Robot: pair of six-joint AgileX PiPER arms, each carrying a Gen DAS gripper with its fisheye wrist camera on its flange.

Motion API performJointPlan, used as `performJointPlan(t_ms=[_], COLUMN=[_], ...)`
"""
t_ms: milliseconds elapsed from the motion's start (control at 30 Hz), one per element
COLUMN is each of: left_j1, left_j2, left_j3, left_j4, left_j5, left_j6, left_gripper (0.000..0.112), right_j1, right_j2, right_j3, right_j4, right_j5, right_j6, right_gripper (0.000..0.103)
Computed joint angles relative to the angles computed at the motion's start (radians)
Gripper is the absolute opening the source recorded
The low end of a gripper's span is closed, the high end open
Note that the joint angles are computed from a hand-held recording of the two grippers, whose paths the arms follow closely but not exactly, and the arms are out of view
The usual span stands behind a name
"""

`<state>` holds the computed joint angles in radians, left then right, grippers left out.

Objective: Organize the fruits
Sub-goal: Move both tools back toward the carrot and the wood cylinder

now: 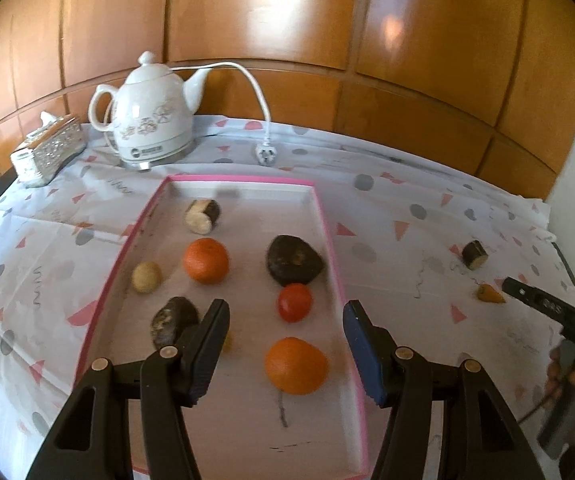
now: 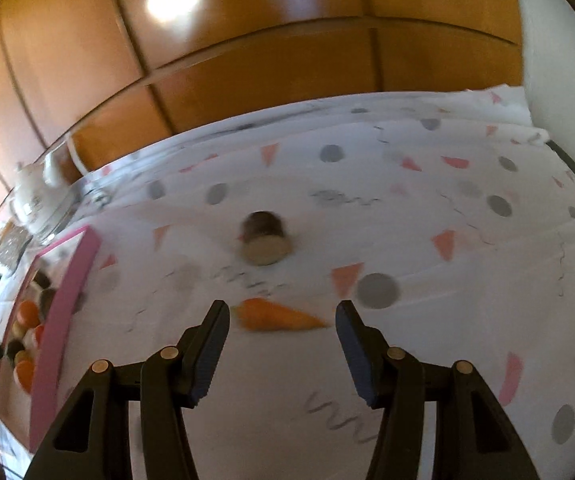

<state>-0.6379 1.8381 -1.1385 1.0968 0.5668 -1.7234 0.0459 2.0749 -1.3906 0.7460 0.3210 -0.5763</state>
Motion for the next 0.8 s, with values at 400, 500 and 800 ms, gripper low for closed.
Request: performJointPlan(t_ms=[400, 500, 800], left_j1=[-0.021, -0.023, -0.027], left_j2=[0.066, 0.090, 0.190], left_j3=[-0.115, -0.153, -0.307], left_j4=[-0.116, -0.152, -0.310], left_j5=[-0.028, -0.042, -0.064], left_j6=[0.178, 0.234, 0.438], left_gripper=[0.062, 0.062, 0.062], right_j1=[-0.009, -0.004, -0.022], right_j2=[0.115, 0.109, 0.055], right_j3=[-0.136, -0.135, -0.065], right_j4=[0.210, 0.241, 0.177], right_j5=[0.271, 0.330, 0.165], right_j6=[-0.169, -0.225, -0.172], right_gripper=[0.058, 0.058, 0.058])
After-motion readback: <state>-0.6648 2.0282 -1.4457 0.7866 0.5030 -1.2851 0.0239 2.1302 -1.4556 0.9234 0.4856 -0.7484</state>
